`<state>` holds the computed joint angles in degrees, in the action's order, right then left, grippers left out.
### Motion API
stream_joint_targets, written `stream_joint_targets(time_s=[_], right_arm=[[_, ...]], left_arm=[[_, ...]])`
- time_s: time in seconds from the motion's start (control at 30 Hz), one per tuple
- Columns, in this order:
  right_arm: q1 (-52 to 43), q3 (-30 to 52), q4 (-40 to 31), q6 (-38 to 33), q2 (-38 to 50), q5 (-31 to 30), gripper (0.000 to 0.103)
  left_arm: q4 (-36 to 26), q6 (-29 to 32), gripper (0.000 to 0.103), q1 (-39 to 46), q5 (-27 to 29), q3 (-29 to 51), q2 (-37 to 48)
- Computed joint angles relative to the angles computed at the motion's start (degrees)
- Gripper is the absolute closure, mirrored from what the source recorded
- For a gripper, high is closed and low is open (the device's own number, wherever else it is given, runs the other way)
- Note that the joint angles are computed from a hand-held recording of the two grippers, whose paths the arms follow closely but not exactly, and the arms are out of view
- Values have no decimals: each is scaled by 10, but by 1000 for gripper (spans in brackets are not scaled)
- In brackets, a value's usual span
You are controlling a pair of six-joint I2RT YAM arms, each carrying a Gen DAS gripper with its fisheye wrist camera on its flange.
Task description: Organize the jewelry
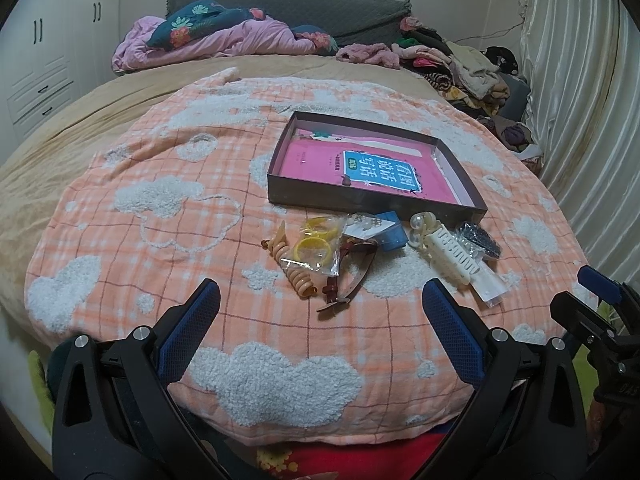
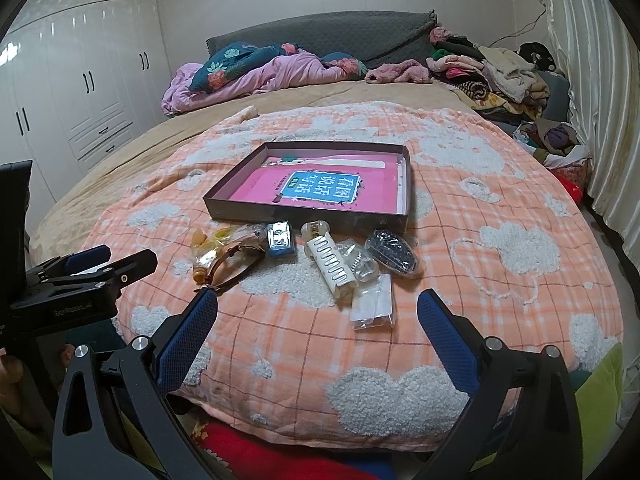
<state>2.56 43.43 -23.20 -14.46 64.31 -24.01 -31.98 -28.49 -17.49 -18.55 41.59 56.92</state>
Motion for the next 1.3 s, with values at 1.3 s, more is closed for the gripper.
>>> stream_joint_targets(time_s=[1.3], right_arm=[[32,121,35,-40,224,-8,4]], left_arm=[[97,145,8,180,218,-11,100]])
